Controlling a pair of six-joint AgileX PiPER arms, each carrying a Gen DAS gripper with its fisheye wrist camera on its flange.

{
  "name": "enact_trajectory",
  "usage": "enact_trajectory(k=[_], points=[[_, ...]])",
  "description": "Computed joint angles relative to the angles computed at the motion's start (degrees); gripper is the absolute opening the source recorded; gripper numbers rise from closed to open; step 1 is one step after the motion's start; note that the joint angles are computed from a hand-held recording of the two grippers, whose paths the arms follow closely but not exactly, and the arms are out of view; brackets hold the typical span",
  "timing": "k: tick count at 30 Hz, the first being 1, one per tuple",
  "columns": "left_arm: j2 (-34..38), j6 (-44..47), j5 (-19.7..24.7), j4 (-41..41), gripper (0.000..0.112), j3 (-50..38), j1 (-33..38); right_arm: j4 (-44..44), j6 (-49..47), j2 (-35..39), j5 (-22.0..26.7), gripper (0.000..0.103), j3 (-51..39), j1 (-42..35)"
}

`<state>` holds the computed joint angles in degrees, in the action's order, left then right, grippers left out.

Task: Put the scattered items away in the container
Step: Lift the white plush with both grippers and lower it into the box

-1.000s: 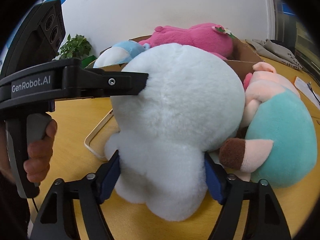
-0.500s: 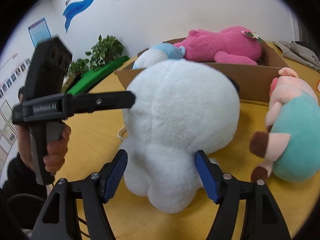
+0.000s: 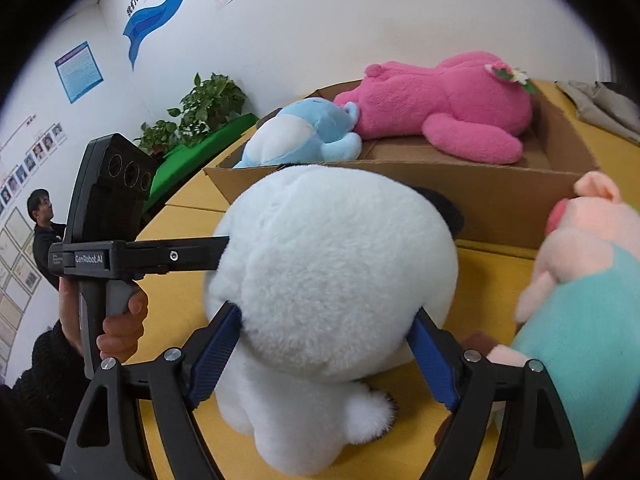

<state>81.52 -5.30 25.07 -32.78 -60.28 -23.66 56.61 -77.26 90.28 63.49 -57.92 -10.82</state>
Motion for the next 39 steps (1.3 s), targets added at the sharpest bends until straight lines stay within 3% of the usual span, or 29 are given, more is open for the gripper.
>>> enact_trajectory(k=[3, 7, 13, 17, 22, 27, 31, 34, 39], points=[[-1.2, -1.7, -0.3, 0.9, 0.063, 0.7, -0.6, 2.3, -1.5, -0.6, -0.9, 0.069, 1.9, -0.1], [-3.7, -10.3, -0.7, 10.2, 0.061, 0.3, -3.3, 4.9, -2.7, -2.8, -0.3, 0.058, 4.0, -1.3], [-5.3, -19.3, 2.5, 22.6, 0.061, -7.7, -5.4, 9.5, -3.1, -7.3, 4.0, 0.057, 3.5, -4.6], [-1.0, -12.2, 7.2, 19.8, 0.061, -19.8, -1.1, 11.3, -0.1, -7.1, 4.1, 0.057, -4.2, -3.6], [10.7, -8.9, 15.7, 21.2, 0.061, -40.9, 4.9, 10.0, 7.5, 1.7, -0.2, 0.057, -23.2, 2.9], [25.0, -7.5, 23.6, 18.5, 0.061, -57.5, 11.3, 1.1, 20.0, 16.1, -4.2, 0.057, -43.1, 10.0], [33.4, -9.5, 25.9, 17.1, 0.061, -60.7, 13.6, -6.6, 28.7, 25.8, -4.8, 0.057, -51.4, 13.3], [34.4, -8.1, 23.4, 14.8, 0.061, -55.7, 14.4, -12.5, 35.3, 31.4, -2.7, 0.057, -56.2, 14.6], [34.3, -13.4, 25.0, 26.7, 0.061, -58.5, 10.7, -13.4, 34.9, 30.5, -3.4, 0.057, -54.5, 14.0]])
